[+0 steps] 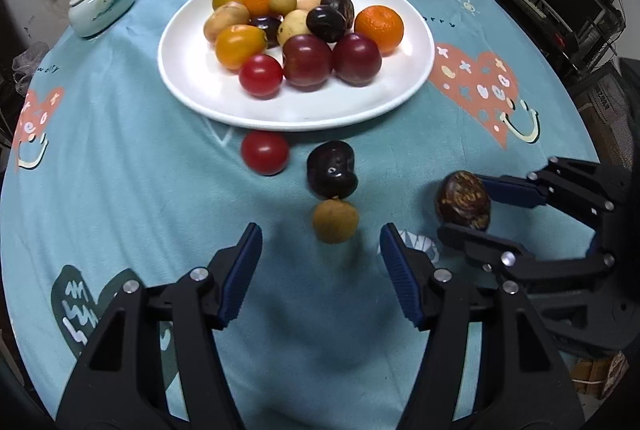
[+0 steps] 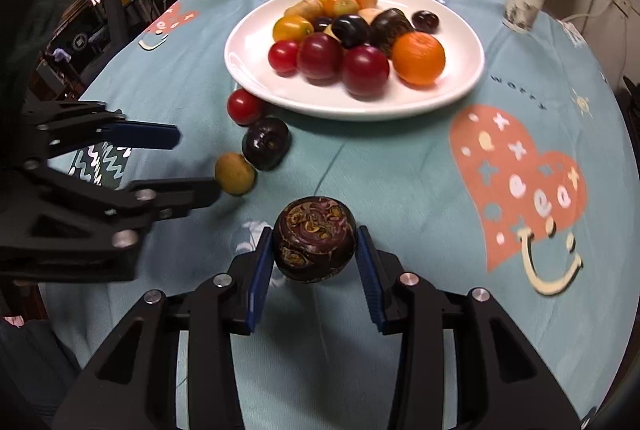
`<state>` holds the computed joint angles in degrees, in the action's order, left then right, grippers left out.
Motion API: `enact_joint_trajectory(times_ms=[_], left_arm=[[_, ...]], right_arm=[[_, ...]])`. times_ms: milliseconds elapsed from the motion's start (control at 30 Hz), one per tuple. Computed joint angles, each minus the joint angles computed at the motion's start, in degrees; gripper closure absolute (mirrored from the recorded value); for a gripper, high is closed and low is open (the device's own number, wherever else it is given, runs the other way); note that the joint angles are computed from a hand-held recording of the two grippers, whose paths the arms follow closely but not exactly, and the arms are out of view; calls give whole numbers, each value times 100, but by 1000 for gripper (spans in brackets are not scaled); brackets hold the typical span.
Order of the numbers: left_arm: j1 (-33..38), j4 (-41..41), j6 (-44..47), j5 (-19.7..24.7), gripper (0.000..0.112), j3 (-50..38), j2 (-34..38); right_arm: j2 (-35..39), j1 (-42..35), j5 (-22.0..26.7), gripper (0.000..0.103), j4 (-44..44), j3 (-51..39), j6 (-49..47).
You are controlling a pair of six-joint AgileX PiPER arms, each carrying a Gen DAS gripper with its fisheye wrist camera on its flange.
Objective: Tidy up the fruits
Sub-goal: 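Grasp the patterned dark brown fruit with the right tool while the left tool grasps a small olive fruit, then carry both fruits over the white plate and open both tools to release them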
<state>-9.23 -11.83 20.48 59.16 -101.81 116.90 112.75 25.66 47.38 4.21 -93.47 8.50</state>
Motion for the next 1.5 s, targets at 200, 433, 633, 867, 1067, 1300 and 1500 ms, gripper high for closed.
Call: enact_joint_trajectory(times_ms=[200, 433, 633, 867, 1067, 1300, 1500], left_arm=[[-95, 143, -226, 128, 60, -320, 351], [-125, 123, -215, 304, 85, -402, 404], [-192, 365, -139, 27, 85, 37, 26], [-190, 391, 151, -253, 85, 590, -521], [-137, 316, 355, -387, 85, 839, -833], [-74, 243, 499, -397, 85, 883, -973], [24, 226, 525, -303, 85, 736, -888]], right_arm=[[-211, -20, -157, 62, 102, 363, 21], [-148, 23, -146, 62, 211, 353, -23], [-169, 136, -161, 62, 199, 374, 75], [-410, 316, -336, 62, 151, 664, 404], [-668, 520, -448, 62, -97, 867, 827], [-797, 654, -502, 62, -210, 899, 1092], [-727, 680, -510, 62, -144, 837, 1081]])
